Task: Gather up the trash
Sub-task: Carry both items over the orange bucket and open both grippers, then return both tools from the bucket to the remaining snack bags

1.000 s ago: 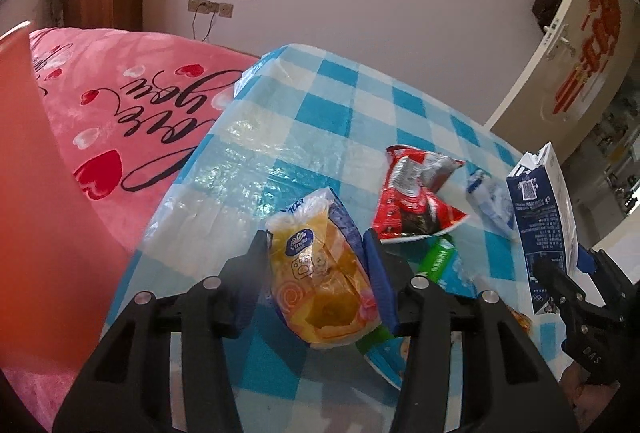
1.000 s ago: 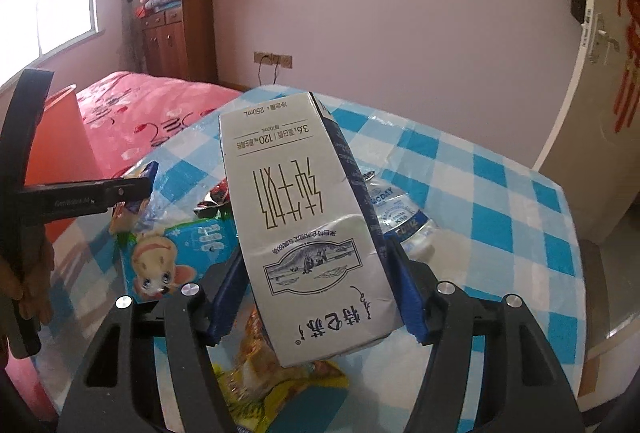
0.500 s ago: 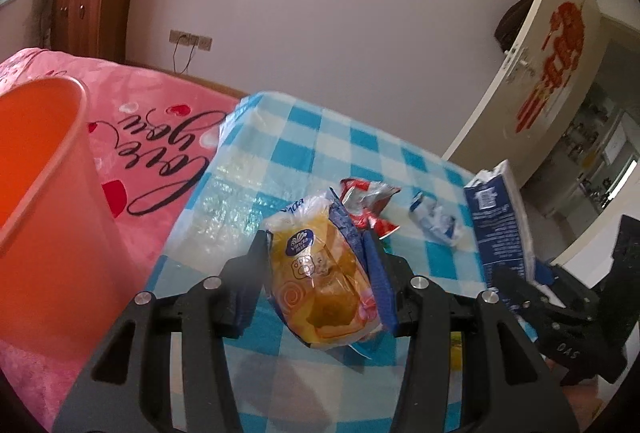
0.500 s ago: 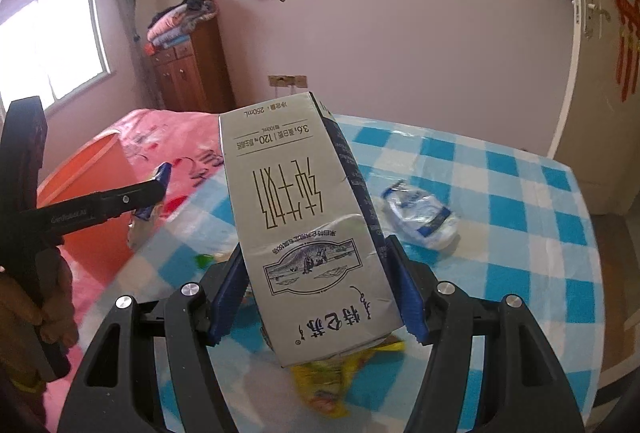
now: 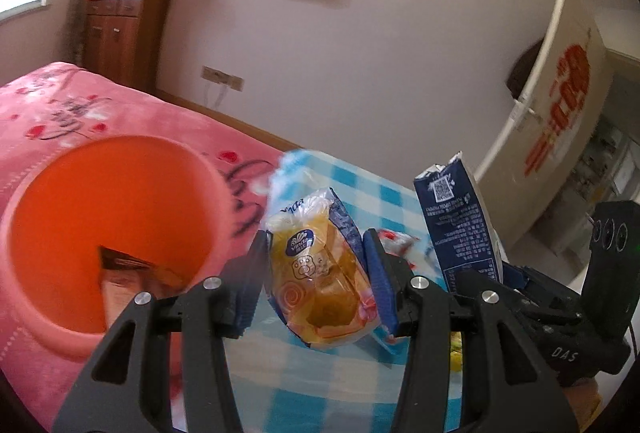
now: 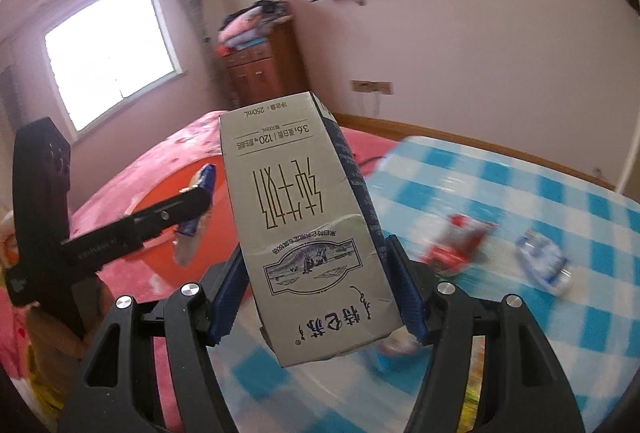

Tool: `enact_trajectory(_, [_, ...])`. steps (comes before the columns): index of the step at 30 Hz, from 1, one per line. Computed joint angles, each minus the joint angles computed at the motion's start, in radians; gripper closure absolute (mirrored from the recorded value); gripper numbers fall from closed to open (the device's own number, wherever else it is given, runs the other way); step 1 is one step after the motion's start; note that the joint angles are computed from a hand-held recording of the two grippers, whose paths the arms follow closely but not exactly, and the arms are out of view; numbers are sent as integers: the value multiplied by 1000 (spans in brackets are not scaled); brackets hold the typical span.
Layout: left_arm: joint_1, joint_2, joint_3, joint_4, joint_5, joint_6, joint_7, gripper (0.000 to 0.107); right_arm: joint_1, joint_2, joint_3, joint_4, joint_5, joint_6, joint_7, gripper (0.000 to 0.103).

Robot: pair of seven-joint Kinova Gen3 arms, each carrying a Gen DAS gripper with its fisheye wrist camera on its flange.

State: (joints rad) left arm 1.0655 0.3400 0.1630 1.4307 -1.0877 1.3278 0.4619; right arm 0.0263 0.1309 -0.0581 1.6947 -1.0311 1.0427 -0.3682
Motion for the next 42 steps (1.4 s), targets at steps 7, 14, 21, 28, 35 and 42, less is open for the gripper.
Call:
enact_trajectory(7, [-5,-78,29,101,9,133,103,58,-111,30,-69,-88,38,-4,-104,37])
enact_trajectory(14, [-83,-142,80,207,46,151,186,58,-215,69,-127,-157,104,-45,-205,37])
enact_trajectory(21, [-123,-153,117,245,91,183,234,44,-276,99,-170,-181,154,-105,-285,22])
enact_trajectory(28, [-120,-131,123,229,111,224,233,29,-221,36,-155,-81,48,-143,-195,15])
enact_trajectory(35, [-80,-79,104,154,104,298,173,20,-183,-42,-94,48,-49,-209,-71,10])
enact_trajectory(42, [-40,-34,77,75,86,332,104,19,-166,-108,-29,166,-94,-260,30,9])
